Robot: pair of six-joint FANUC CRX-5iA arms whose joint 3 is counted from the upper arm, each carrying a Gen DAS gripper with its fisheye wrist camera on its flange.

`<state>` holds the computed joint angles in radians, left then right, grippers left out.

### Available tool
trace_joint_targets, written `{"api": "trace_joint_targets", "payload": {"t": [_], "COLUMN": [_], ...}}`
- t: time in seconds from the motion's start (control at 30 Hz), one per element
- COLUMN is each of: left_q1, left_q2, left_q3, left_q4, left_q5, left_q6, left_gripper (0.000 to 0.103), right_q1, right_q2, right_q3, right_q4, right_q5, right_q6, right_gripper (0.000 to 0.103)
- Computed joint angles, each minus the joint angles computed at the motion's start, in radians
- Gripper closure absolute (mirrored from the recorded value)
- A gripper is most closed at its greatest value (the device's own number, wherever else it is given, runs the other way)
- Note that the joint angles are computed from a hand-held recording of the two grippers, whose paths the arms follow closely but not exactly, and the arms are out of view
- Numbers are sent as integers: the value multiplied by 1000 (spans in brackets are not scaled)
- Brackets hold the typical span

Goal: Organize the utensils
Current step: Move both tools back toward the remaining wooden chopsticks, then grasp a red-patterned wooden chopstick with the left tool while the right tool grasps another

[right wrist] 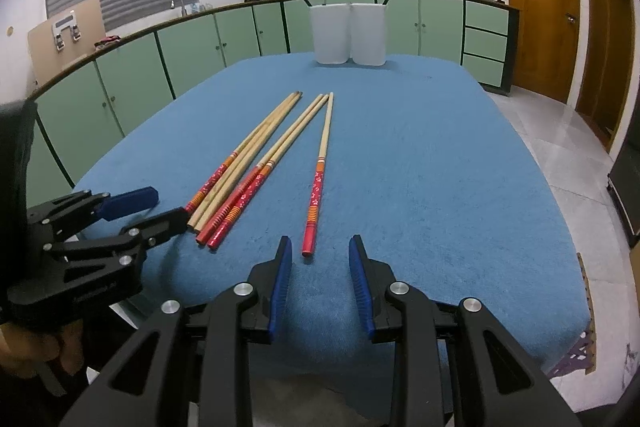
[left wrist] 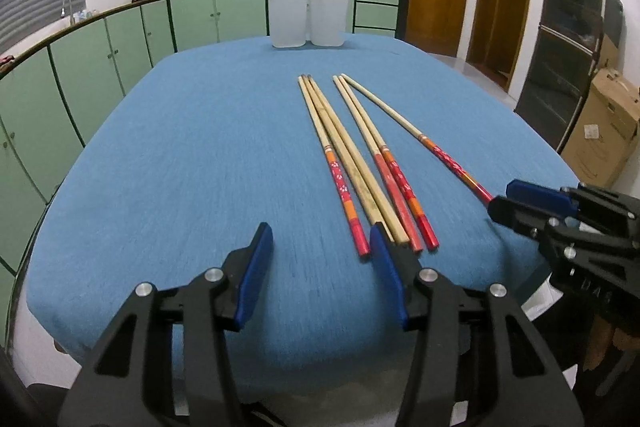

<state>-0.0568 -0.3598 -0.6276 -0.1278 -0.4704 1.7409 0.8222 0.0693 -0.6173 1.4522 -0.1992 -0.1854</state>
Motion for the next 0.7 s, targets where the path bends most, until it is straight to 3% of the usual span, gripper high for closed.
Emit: {"api": "trace_joint_targets", "payload": {"t": [0.17, 0.33, 0.47, 0.53, 0.7], "left_q1": [-5, -2, -4, -25, -36], "left_q2": [11, 14, 15, 23, 30], "left_q3": [24, 19, 17, 42, 56], "left_q4": [-58, -46, -49, -119, -152], "left_q5": [-13, 6, 12, -13, -24], "left_q6": [90, 88, 92, 172, 221], "left_gripper": [62, 89, 92, 88, 86], "right_q1": [0, -8, -15, -19, -41], "right_q2": [16, 18, 11, 10, 19], "right_q3": [13, 9, 2, -3, 0], "right_q4": [8, 26, 36, 68, 133], "right_q5": [-28, -79, -84, -83, -63], "right_q6": [-18, -82, -114, -138, -182], "right_gripper": [77, 91, 92, 92, 88]}}
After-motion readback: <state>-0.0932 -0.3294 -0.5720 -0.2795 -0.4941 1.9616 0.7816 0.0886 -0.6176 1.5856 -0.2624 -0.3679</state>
